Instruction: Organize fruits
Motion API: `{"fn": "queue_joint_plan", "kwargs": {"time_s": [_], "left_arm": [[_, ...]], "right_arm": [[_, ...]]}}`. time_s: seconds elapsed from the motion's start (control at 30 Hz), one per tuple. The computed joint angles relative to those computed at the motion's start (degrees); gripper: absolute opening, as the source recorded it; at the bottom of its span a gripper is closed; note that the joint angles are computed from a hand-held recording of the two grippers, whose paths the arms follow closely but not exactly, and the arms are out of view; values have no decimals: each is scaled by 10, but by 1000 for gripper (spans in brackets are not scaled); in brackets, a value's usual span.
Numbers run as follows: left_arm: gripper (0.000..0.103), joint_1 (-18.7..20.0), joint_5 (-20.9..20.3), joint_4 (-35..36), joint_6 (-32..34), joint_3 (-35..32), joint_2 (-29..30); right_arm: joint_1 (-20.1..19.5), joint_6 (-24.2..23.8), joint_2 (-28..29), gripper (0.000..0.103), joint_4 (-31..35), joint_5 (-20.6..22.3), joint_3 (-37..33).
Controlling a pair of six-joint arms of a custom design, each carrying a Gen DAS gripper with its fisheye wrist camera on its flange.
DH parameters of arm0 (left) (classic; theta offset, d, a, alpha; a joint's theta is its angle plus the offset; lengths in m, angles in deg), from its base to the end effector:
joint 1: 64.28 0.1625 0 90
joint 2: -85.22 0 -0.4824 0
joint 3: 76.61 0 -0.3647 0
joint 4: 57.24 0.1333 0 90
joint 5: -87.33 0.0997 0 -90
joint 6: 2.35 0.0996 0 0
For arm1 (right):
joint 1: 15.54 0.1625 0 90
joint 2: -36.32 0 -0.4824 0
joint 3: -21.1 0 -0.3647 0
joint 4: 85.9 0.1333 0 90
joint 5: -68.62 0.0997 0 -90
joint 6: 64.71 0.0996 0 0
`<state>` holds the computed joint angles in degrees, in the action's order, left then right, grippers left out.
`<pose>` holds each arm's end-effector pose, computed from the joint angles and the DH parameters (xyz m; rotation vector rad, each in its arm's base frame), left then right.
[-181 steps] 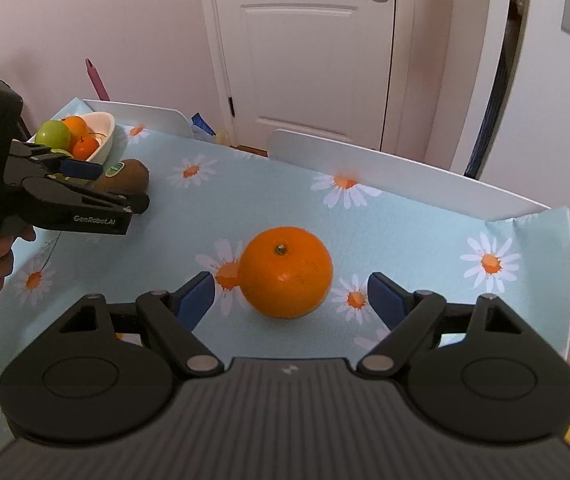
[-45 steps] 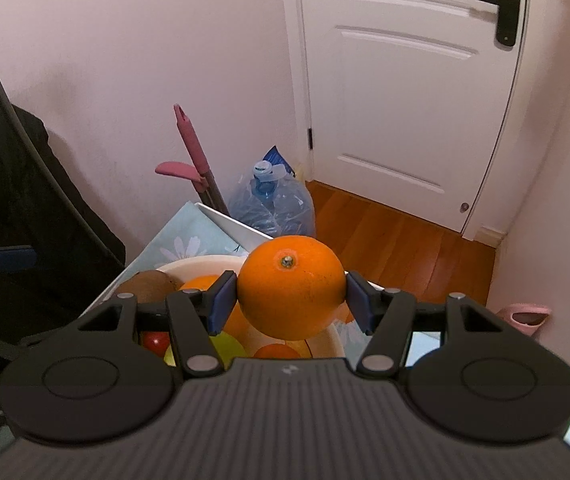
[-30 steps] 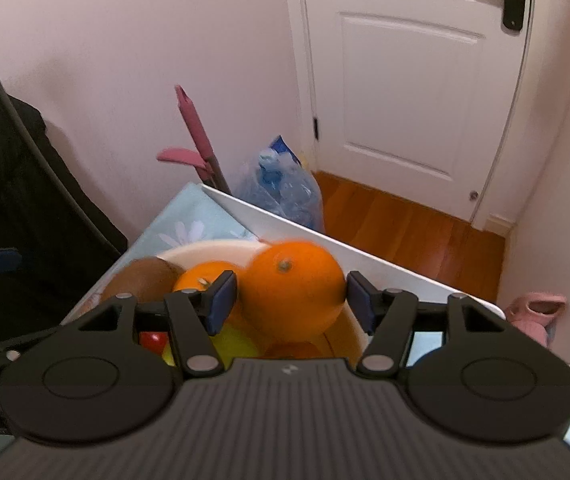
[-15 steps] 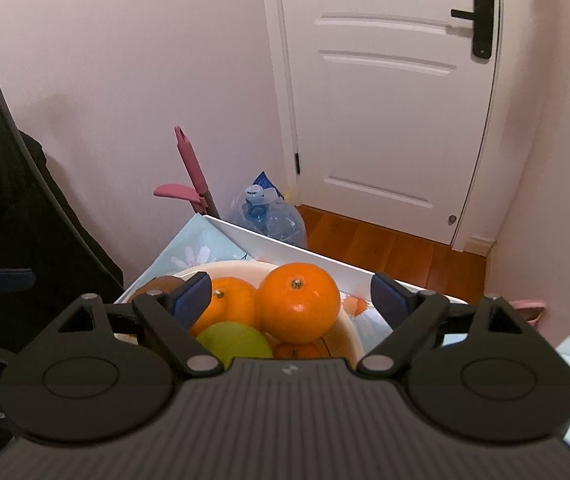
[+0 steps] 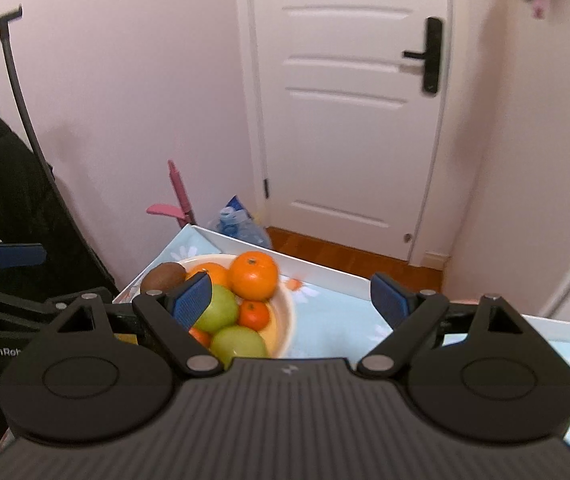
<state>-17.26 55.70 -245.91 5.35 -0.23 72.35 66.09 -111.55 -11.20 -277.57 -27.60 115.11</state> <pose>-0.3480 -0.6934 -0.0418 0.5743 2.0985 -1.0095 0.0171 -0.7253 0.2791 0.7266 -2.2894 1.0514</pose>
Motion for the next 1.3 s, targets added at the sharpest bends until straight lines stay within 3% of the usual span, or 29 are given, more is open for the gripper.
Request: {"fn": "queue_joint_plan", "kwargs": {"time_s": [0.27,0.57,0.87,1.3], "left_arm": [[97,-63,21,-44,-29,54,-5],[101,-104,43,-84,-37,103,-5],[103,-118,49,-118,-28,124,2],[103,-124,42,-131,-11,122,8]], "right_arm": [[-20,25,-105,102,-92,-14,138],[-41,13,-157,103,-197,-39,239],[-56,30,-159,103,-262,-64,276],[-60,43,-164,103,-274,-69,284]]}}
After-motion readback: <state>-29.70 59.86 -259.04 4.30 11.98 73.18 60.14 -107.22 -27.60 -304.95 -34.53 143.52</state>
